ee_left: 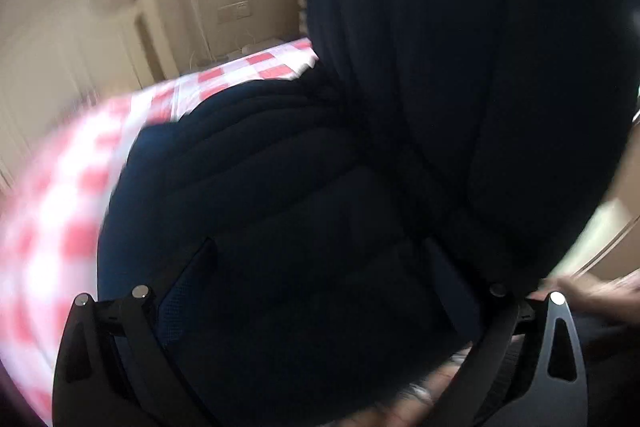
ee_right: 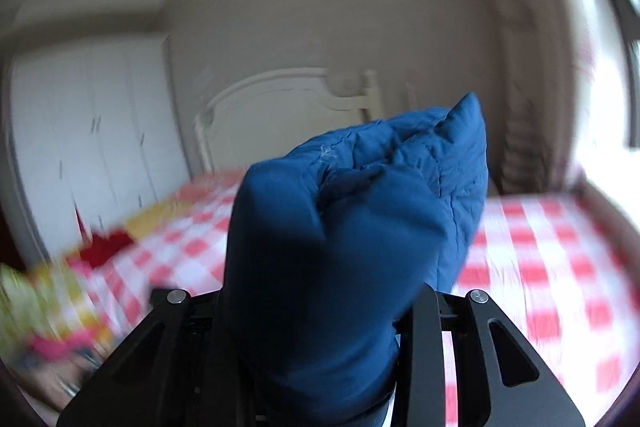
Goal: Fold large clothes
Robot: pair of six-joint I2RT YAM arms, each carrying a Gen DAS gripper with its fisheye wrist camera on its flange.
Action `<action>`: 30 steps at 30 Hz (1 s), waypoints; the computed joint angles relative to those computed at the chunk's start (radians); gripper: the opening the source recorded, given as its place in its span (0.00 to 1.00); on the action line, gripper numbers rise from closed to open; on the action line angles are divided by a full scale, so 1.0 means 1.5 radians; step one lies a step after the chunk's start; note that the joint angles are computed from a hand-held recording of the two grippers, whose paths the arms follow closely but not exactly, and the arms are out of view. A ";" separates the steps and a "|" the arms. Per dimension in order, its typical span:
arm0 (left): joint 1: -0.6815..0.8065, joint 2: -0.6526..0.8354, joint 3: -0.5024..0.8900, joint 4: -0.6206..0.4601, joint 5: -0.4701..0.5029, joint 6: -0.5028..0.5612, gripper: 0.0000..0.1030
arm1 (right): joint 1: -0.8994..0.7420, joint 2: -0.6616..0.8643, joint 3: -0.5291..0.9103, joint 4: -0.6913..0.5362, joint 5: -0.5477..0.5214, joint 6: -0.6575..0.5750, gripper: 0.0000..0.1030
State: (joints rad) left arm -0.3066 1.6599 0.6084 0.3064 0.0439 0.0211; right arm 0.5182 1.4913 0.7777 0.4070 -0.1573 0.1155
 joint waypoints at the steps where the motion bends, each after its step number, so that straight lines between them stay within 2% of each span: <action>1: 0.052 -0.054 -0.043 0.026 0.042 -0.017 0.98 | 0.059 0.025 0.038 -0.025 0.052 -0.044 0.32; 4: 0.238 -0.215 -0.112 0.036 0.083 -0.050 0.98 | 0.184 0.127 0.143 -0.086 0.171 -0.137 0.32; 6: 0.363 -0.270 -0.114 0.018 0.111 -0.085 0.98 | 0.259 0.233 0.237 -0.141 0.260 -0.210 0.32; 8: 0.434 -0.286 -0.110 0.000 0.169 -0.096 0.98 | 0.335 0.399 0.384 -0.240 0.360 -0.286 0.36; 9: 0.456 -0.292 -0.111 -0.003 0.189 -0.095 0.97 | 0.359 0.472 0.433 -0.247 0.404 -0.314 0.47; 10: 0.458 -0.293 -0.112 -0.007 0.190 -0.085 0.98 | 0.380 0.512 0.448 -0.220 0.461 -0.353 0.48; 11: 0.446 -0.284 -0.108 -0.014 0.183 -0.067 0.97 | 0.401 0.552 0.452 -0.157 0.531 -0.412 0.51; 12: 0.430 -0.282 -0.105 -0.023 0.176 -0.053 0.98 | 0.404 0.565 0.461 -0.152 0.544 -0.419 0.54; 14: 0.378 -0.246 -0.071 -0.047 0.170 -0.007 0.98 | 0.395 0.558 0.472 -0.189 0.520 -0.380 0.56; 17: 0.334 -0.176 0.029 -0.106 0.194 0.058 0.98 | 0.401 0.550 0.458 -0.174 0.521 -0.384 0.57; 19: 0.260 -0.111 0.134 -0.156 0.146 0.084 0.98 | 0.413 0.548 0.448 -0.159 0.539 -0.390 0.58; 22: 0.188 0.033 0.317 -0.258 0.129 0.136 0.98 | 0.420 0.532 0.421 -0.141 0.536 -0.391 0.58; 25: 0.142 0.193 0.469 -0.330 0.071 0.147 0.98 | 0.416 0.512 0.387 -0.102 0.503 -0.413 0.69; 27: 0.129 0.269 0.505 -0.310 0.017 0.156 0.98 | 0.411 0.470 0.335 -0.089 0.453 -0.412 0.82; 28: 0.133 0.291 0.498 -0.275 0.020 0.159 0.98 | 0.403 0.432 0.293 -0.089 0.394 -0.407 0.82; 30: 0.171 0.316 0.482 -0.231 0.094 0.133 0.98 | 0.384 0.375 0.237 -0.098 0.315 -0.394 0.82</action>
